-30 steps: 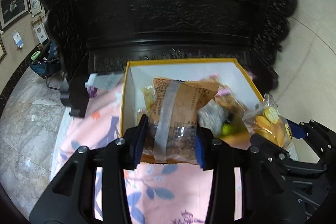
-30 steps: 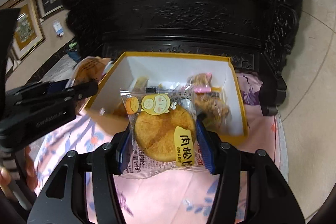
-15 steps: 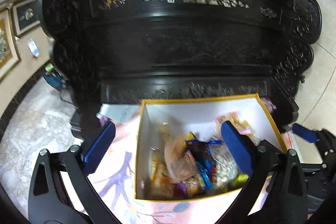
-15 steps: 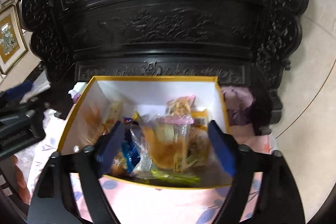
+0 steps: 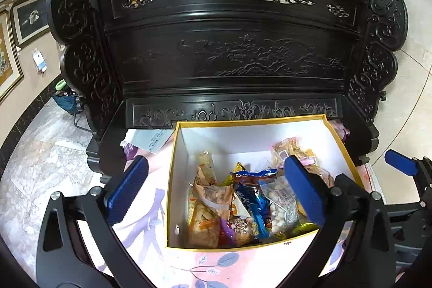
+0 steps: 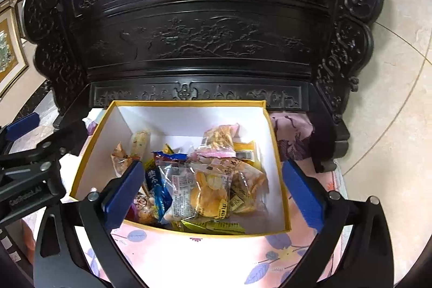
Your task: Organize snacks
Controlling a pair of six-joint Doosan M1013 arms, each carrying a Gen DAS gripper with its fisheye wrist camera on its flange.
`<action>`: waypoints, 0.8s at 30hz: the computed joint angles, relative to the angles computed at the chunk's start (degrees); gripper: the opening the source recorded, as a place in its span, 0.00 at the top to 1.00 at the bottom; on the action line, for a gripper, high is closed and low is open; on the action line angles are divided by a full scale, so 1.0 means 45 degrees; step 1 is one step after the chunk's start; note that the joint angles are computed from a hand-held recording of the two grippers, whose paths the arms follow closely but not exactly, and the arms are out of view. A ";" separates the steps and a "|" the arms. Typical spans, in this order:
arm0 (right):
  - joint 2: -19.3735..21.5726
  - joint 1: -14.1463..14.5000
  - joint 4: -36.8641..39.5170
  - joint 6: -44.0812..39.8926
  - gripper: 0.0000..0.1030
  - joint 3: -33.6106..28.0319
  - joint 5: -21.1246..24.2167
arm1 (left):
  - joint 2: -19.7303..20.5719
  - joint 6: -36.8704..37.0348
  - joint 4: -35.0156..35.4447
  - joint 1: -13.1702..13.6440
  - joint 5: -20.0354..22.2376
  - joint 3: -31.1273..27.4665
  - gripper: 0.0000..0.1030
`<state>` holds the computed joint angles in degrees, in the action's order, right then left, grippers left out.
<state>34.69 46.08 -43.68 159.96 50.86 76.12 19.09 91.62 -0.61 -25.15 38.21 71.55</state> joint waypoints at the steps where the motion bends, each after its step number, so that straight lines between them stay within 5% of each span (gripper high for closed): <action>1: 0.0030 0.0010 -0.0041 0.0066 0.01 -0.0043 0.0131 | -0.0042 -0.0025 0.0089 -0.0022 -0.0118 0.0063 0.02; 12: 0.0138 0.0011 -0.0067 0.0332 0.01 -0.0165 0.0364 | -0.0174 -0.1661 0.1903 -0.0153 -0.0627 0.0330 0.02; 24: 0.0345 0.0074 -0.0085 -0.0062 0.01 -0.0443 0.0733 | -0.0201 -0.0022 0.0197 -0.0122 -0.0579 0.0374 0.02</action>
